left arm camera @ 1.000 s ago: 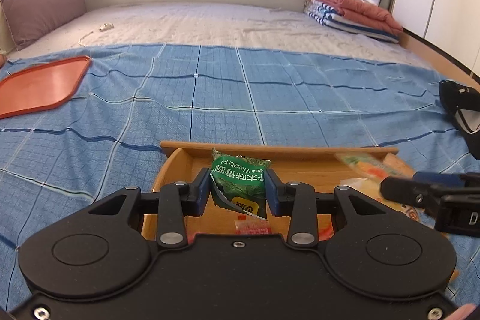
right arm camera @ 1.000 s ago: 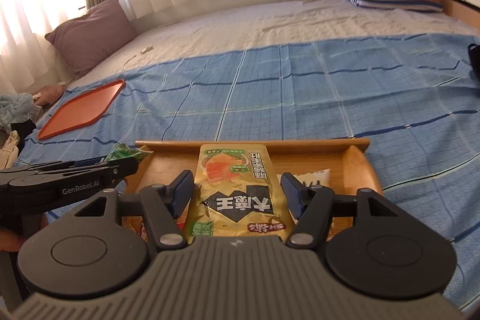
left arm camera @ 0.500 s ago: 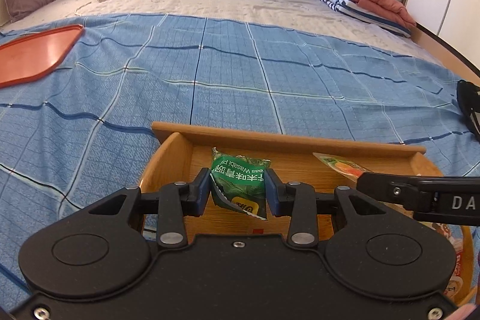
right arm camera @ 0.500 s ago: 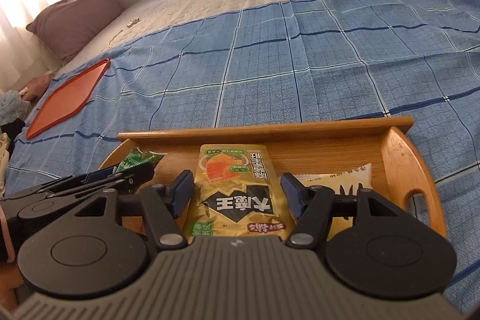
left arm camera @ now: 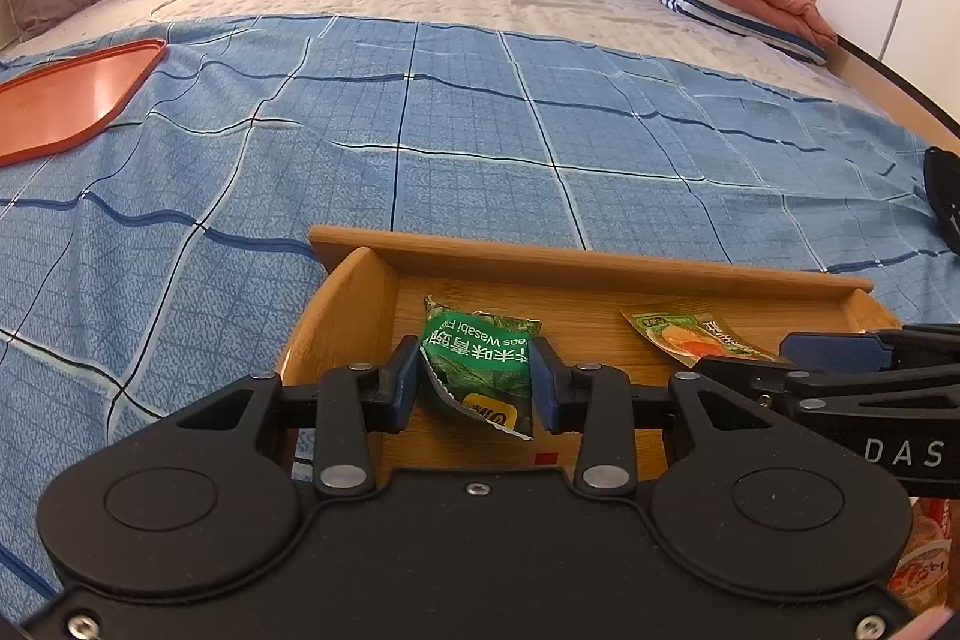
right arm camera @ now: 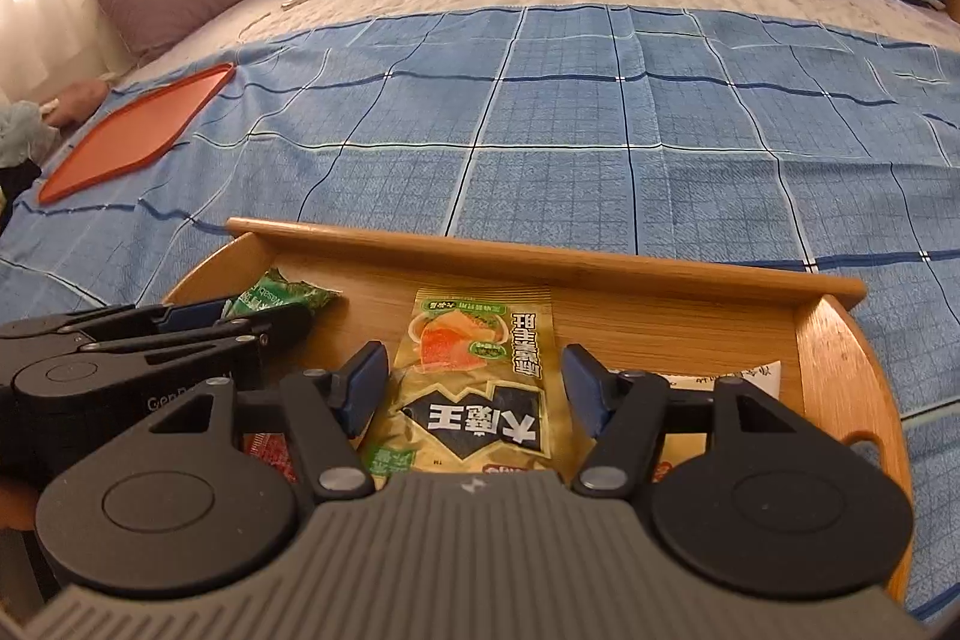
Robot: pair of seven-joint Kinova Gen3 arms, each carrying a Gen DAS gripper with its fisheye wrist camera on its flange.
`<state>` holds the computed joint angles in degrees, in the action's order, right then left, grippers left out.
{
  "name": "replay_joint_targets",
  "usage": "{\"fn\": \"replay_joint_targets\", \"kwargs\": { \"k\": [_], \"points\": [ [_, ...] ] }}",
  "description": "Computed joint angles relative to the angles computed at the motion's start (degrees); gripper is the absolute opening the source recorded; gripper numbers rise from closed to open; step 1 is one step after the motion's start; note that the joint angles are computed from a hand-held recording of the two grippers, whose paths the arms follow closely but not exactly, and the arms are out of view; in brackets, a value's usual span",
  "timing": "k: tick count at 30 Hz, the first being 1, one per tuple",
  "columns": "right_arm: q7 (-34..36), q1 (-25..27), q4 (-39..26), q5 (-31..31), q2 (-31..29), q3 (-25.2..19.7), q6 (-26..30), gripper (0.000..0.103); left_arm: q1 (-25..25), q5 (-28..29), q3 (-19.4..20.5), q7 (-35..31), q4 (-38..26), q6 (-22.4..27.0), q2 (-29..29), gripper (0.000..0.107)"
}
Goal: Organize snacks
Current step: 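Open both grippers and lift them away from the tray, then move both open grippers toward the gold packet and cream-wrapped bar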
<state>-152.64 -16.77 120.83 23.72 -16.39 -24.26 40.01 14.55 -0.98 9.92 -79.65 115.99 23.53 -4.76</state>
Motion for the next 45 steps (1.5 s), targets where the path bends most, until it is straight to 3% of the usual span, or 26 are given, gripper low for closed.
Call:
{"fn": "replay_joint_targets", "kwargs": {
  "k": [4,5,10,21,26,30,36,45],
  "points": [
    [-1.3,0.4,0.6,1.6,-0.3,-1.3,-0.4,0.070,0.1,-0.2,0.1,0.4,0.0,0.1,-0.1,0.037],
    [-2.1,0.7,0.9,2.5,-0.7,-2.0,-0.7,0.076,0.1,0.1,0.0,0.5,0.0,0.1,-0.2,0.037],
    [1.0,-0.1,1.3,-0.5,-3.3,-0.2,-2.0,0.082,-0.8,-2.3,1.4,4.6,-0.2,1.1,-1.9,0.053],
    [7.6,3.3,-2.8,-6.7,-13.0,-3.9,6.3,0.086,-1.7,-6.4,4.6,6.4,-0.6,9.2,-13.7,0.073],
    [10.8,5.2,-4.7,-11.1,-19.5,-5.6,11.0,0.087,-0.9,-3.3,4.4,3.8,0.1,13.8,-21.5,0.075],
    [13.5,6.2,-6.3,-14.6,-25.4,-6.6,15.5,0.088,-2.6,-2.1,7.5,4.3,0.4,18.5,-28.7,0.076],
    [18.0,7.0,-9.1,-19.2,-33.9,-7.9,23.3,0.090,0.0,2.0,8.4,1.1,-0.6,26.2,-38.5,0.079],
    [23.9,8.7,-12.0,-25.5,-43.8,-8.0,32.4,0.090,1.8,9.9,9.6,-1.9,-4.2,38.2,-47.9,0.081]
  ]
}}
